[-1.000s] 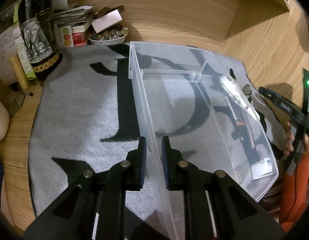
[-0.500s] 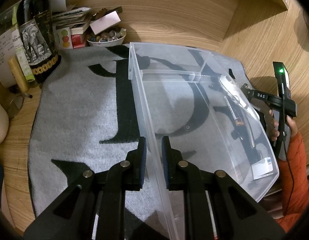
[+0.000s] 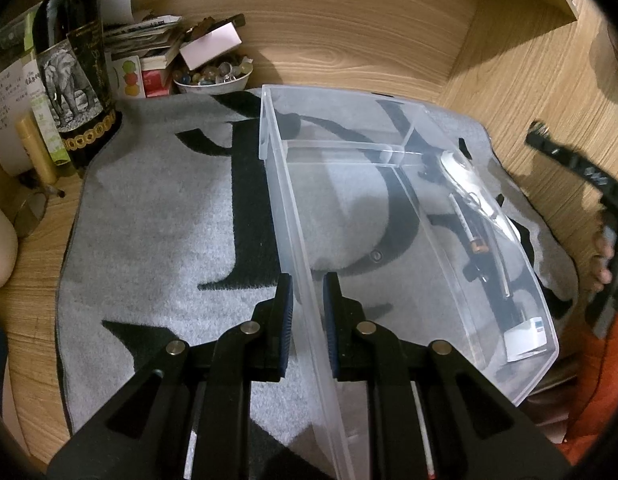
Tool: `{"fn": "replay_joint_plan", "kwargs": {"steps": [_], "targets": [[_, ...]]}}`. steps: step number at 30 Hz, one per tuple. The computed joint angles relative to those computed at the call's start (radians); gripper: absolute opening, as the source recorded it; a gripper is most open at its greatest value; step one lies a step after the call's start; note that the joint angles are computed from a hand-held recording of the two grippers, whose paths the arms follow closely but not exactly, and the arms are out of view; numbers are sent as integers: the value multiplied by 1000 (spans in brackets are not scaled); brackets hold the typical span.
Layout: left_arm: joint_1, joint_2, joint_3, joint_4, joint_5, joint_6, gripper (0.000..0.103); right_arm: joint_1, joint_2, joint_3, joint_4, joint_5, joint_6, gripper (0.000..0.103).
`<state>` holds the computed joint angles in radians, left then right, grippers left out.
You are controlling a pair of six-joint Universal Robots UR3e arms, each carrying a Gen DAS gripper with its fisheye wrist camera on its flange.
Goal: Organize rigid objects
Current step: 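Carry the pine-cone object into the clear box and open the right gripper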
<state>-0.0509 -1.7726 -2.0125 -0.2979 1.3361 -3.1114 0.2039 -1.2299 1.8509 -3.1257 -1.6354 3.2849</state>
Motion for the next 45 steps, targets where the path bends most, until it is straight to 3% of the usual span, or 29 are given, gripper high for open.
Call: {"fn": "replay_joint_plan", "kwargs": {"steps": [11, 28, 36, 42, 45], "targets": [[5, -5, -28, 53, -5, 19, 15, 190, 37, -162, 17, -5, -80, 31], [29, 4, -73, 104, -46, 55, 17, 286, 344, -648, 499, 84, -111, 31], [36, 5, -84, 118, -59, 65, 17, 286, 375, -738, 643, 108, -149, 31], [36, 5, -85, 119, -60, 65, 18, 291, 372, -733, 631, 85, -141, 31], [37, 6, -84, 117, -61, 64, 17, 291, 368, -727, 618, 78, -134, 36]]}}
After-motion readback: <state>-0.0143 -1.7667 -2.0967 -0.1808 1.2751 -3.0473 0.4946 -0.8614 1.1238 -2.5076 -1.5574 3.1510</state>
